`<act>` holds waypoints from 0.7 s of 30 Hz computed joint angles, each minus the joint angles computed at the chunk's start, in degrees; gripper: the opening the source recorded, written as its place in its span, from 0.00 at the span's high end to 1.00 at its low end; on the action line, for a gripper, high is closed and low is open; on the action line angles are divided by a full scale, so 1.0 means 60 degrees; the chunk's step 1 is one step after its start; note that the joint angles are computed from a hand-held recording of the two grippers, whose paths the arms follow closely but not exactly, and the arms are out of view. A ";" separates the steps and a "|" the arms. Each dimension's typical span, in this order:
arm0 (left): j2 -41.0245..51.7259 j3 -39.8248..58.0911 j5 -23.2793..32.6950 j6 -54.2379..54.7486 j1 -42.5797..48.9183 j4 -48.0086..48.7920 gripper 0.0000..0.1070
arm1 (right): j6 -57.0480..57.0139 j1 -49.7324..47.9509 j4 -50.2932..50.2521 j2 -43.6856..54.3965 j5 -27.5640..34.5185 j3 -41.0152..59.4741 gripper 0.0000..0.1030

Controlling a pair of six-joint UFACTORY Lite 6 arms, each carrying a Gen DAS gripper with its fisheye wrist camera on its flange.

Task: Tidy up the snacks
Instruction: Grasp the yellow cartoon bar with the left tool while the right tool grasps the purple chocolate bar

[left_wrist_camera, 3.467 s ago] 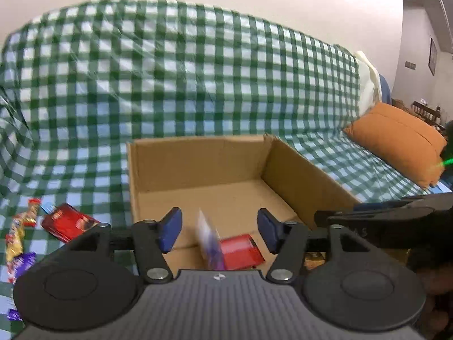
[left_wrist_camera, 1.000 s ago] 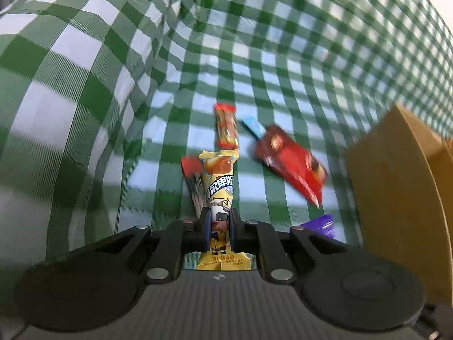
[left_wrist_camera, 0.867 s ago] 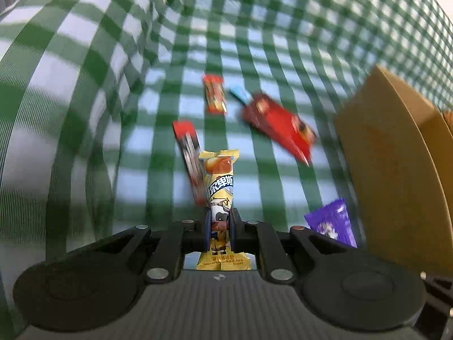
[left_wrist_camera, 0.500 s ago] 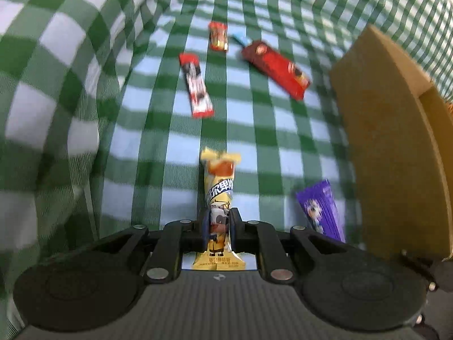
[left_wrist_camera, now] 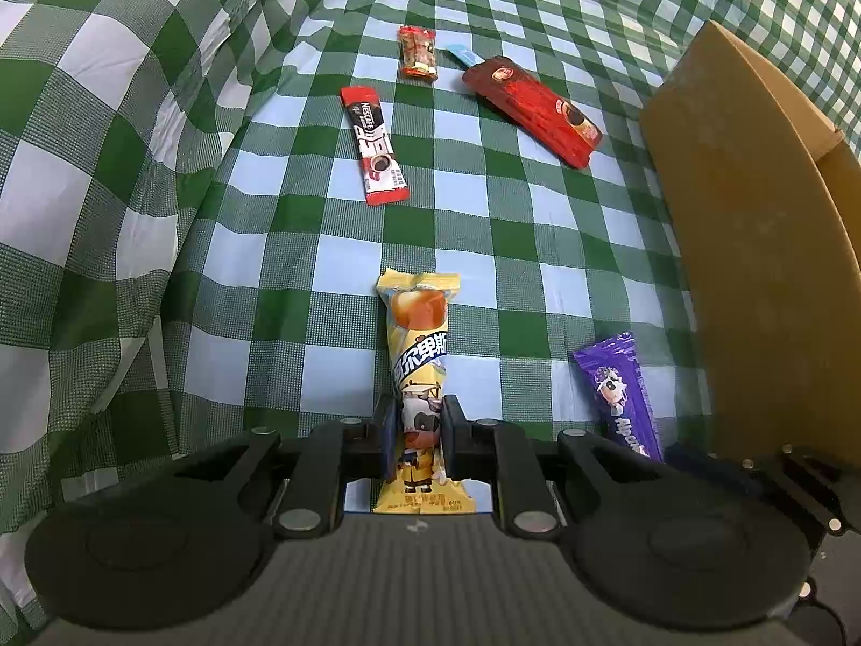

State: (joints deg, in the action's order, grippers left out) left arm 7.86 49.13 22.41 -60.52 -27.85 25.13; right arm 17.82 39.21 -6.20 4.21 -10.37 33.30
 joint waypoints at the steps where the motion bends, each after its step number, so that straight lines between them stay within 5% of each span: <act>1: 0.0036 0.0029 0.0031 -0.0137 -0.0038 0.0116 0.74 | 0.0060 -0.0004 -0.0028 0.0056 -0.0002 0.0040 0.61; 21: 0.0485 0.0342 0.0113 -0.0066 -0.0044 0.0410 0.71 | 0.0158 -0.0048 -0.0052 0.0365 -0.0053 0.0252 0.61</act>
State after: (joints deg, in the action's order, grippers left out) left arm 10.77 51.18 23.08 -60.91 -28.11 27.59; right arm 18.77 38.92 -6.52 6.40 -10.69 34.81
